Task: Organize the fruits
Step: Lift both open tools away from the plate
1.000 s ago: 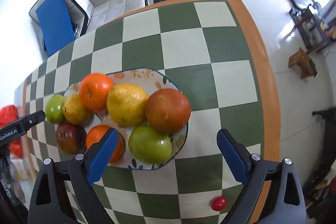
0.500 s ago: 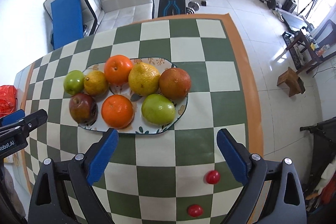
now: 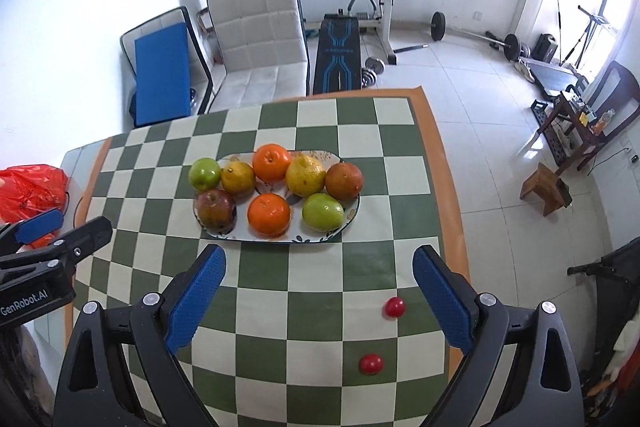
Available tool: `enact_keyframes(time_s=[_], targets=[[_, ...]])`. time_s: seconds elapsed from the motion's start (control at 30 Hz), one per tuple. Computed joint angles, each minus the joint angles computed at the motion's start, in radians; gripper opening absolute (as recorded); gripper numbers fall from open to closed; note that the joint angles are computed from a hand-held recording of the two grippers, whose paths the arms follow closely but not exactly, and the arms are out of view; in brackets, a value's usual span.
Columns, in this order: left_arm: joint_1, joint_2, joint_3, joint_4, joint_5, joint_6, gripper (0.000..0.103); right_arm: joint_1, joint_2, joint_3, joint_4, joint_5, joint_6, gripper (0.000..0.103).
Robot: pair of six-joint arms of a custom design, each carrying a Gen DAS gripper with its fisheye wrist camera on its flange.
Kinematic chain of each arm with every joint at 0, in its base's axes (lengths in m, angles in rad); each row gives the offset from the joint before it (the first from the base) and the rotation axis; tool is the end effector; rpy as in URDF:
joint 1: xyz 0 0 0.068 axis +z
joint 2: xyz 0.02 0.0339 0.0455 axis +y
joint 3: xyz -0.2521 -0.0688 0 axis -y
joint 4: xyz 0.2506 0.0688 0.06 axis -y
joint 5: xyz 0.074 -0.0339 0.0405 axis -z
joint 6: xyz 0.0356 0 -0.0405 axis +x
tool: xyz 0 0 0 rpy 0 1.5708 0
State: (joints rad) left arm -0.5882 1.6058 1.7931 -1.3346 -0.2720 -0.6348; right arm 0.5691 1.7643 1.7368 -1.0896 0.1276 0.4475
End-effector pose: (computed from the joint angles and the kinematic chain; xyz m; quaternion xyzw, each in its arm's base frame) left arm 0.2619 -0.1631 0.3723 -0.0511 0.9677 -0.0110 0.2466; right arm 0.3129 0.1948 0.3157 -0.0448 0.9715 0.0550 0.2263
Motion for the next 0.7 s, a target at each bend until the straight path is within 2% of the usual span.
enact_keyframes(time_s=[0.4, 0.7], targets=[[-0.108, -0.048, 0.146, -0.146, -0.092, -0.065, 0.090, 0.095, -0.137, 0.122, -0.160, 0.068, 0.057, 0.097], [-0.146, -0.067, 0.149, -0.178, -0.097, -0.108, 0.090, 0.142, -0.162, 0.208, -0.242, 0.115, 0.086, 0.097]])
